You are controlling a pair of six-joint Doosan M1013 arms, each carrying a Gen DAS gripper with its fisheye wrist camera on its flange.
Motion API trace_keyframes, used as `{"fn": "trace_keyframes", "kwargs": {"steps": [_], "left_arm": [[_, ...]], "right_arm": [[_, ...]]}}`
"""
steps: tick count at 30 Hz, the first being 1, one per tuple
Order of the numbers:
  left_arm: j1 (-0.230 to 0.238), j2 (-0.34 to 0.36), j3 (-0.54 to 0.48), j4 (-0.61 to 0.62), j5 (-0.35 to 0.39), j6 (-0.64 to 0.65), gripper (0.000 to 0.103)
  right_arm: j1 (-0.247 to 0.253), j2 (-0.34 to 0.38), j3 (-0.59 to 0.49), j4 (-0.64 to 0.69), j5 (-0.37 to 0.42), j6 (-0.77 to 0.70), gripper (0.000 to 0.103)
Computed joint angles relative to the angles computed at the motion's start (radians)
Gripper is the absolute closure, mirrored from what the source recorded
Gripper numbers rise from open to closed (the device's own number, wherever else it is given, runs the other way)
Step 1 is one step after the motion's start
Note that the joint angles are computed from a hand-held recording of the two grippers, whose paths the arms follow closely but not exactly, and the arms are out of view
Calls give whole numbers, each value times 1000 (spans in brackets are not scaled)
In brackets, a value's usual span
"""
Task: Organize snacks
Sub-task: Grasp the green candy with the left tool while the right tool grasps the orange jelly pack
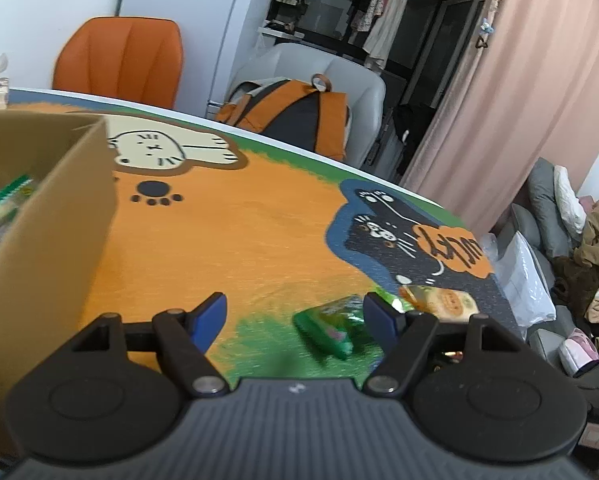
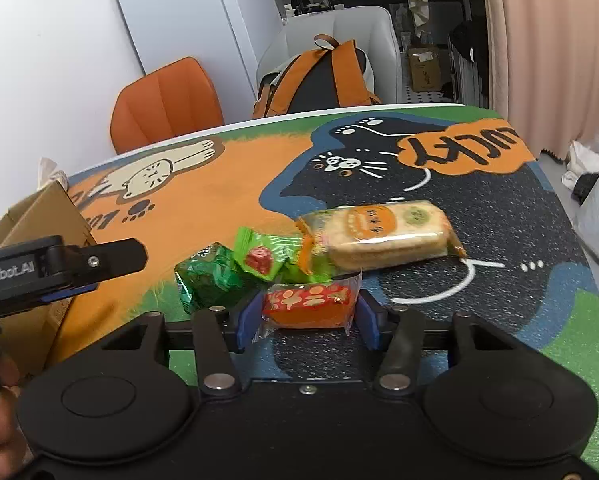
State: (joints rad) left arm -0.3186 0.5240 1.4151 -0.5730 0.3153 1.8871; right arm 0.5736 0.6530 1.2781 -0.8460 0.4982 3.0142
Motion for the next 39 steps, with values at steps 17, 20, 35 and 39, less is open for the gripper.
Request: {"fn": "trace_keyframes", "kwargs": {"steps": [17,20,35,39], "left_arm": [[-32,48,-31,-33,24,74,38],[-28,53,-27,-88,20,120,51],[-19,39,1,-97,2,140,103],[-17,28,15,-119,-6,164,103]], "right_arm": [[-15,-46,94,-162,23,235,53],[-13,-42,88,-167,38,239,52],[0,-35,81,-195,59,232,36],[1,-37,84,-207,77,253,52]]}}
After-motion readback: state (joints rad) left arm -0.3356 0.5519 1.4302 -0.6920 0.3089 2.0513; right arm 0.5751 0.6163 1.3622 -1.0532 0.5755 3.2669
